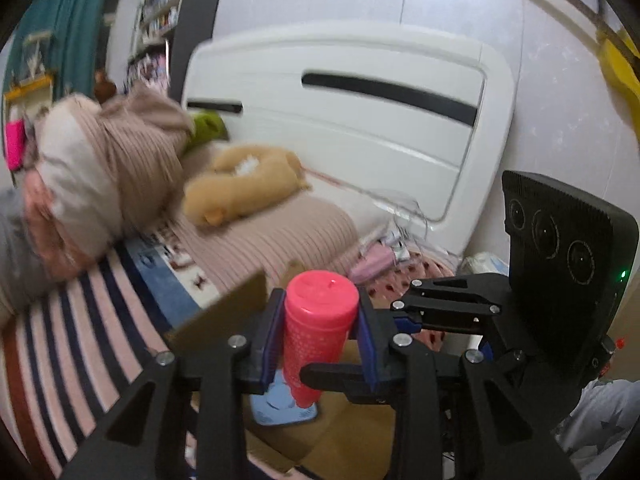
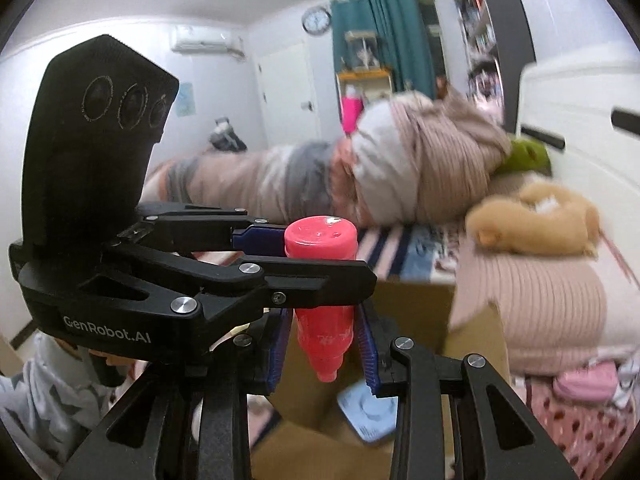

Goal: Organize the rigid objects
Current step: 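Carry the pink bottle into the box and release it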

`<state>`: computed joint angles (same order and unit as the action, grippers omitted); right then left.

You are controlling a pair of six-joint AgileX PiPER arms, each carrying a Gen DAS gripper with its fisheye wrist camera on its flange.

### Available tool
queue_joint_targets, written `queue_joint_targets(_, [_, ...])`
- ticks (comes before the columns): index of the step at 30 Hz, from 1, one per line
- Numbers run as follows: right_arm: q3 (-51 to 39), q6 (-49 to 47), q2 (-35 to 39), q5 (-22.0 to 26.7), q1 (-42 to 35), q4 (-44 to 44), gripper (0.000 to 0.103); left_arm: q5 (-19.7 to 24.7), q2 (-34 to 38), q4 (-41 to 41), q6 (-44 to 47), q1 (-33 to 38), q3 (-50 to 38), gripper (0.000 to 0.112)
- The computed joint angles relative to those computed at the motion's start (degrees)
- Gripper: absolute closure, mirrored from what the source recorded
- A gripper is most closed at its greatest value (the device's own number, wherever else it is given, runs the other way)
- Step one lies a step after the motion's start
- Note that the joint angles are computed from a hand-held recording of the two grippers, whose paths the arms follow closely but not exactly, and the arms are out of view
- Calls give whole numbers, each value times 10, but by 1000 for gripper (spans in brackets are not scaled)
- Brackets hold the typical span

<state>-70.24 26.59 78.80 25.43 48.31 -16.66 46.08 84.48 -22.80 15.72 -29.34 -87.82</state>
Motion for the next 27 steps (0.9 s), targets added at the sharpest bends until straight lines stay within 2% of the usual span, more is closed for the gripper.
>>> queue_joint_targets(2, [5,-34,3,18,-17,34,76,4,21,2,-11,-7,-1,83])
queue_joint_targets(4, [8,-24,13,40,-22,16,76,8,41,-16,-2,-5,0,83])
queue_joint_targets(12, [16,-64,36,80,-47,57,76,23,84,-8,-15,-20,-3,83])
queue_joint_targets(15, [13,-19,40,104,-31,4,74,15,81,24,-38,-30,-2,75])
queue_joint_targets(19, [13,55,33,131,-5,-78,68,4,54,29,-42,-18,13,60])
queue_joint_targets(24, [-5,82,25,159,20,-104,61,-4,-11,25,-41,20,52,46])
queue_joint_targets(27, [-23,91,29,169,48,-112,60,-8,-69,35,-42,57,92,45])
